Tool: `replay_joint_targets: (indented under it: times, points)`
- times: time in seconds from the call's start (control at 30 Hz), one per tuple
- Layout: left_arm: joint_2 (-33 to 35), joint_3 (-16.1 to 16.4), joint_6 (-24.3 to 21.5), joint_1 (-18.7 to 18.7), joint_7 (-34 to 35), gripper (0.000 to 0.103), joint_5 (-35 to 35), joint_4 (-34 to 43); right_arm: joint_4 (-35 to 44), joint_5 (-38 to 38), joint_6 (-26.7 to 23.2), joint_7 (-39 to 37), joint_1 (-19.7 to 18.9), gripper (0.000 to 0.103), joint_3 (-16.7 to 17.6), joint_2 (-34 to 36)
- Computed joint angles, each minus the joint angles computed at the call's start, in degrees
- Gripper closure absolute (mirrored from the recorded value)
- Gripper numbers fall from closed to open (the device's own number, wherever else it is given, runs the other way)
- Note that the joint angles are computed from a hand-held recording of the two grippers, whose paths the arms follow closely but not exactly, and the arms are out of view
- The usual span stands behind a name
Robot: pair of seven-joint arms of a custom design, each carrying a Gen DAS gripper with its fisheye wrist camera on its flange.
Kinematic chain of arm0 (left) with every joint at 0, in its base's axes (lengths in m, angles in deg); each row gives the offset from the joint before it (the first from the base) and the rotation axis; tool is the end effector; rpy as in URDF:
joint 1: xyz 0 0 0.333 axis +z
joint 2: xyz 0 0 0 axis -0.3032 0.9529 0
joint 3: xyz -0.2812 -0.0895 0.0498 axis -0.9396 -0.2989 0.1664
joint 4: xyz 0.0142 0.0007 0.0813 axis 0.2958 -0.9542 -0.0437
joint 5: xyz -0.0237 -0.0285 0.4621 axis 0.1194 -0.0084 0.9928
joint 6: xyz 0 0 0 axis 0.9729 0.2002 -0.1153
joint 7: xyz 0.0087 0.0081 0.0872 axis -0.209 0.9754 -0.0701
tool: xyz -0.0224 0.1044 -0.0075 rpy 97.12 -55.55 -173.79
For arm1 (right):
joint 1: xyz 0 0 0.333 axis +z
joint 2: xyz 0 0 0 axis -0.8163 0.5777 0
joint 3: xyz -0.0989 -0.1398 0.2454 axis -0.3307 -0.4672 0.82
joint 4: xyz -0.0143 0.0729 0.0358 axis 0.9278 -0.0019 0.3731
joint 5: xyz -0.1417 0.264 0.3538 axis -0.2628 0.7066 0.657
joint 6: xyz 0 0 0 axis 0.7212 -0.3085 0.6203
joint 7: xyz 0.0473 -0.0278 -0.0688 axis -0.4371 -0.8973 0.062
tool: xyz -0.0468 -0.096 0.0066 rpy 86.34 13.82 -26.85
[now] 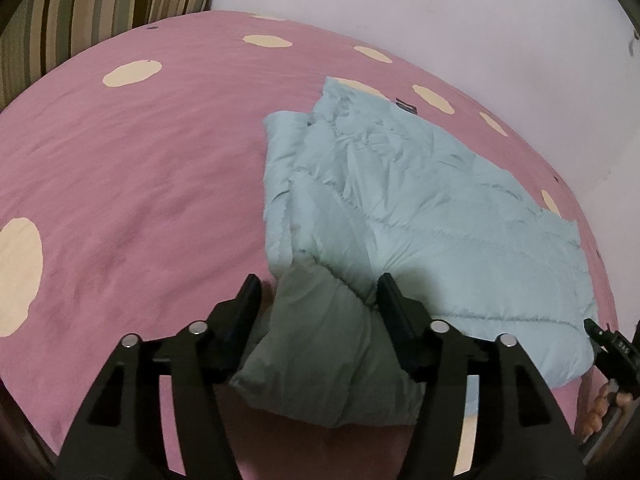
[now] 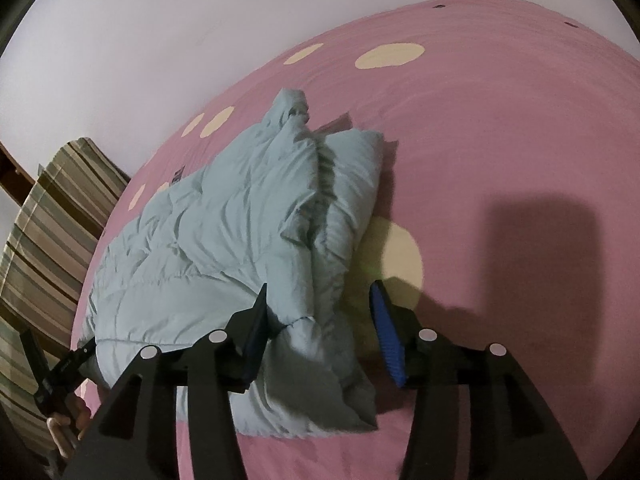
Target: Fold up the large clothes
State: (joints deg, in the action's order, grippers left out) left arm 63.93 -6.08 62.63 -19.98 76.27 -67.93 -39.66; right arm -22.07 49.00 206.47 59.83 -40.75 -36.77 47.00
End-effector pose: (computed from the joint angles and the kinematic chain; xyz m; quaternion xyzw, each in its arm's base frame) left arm 0.5738 -0.1202 0.5292 -0.8261 0.4530 -0.2734 0.1937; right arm 0.7056 0.2189 0.5237 -0.6318 0.6857 -0.0269 0.3604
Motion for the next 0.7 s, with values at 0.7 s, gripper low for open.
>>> replay_joint_targets:
  times: [0.7]
  points:
    - [-5.7, 0.3, 0.4, 0.6, 0.0, 0.032, 0.6, -4.5, -2.0, -21.6, 2.5, 17.4, 2.1, 0.058, -1.9, -5.8]
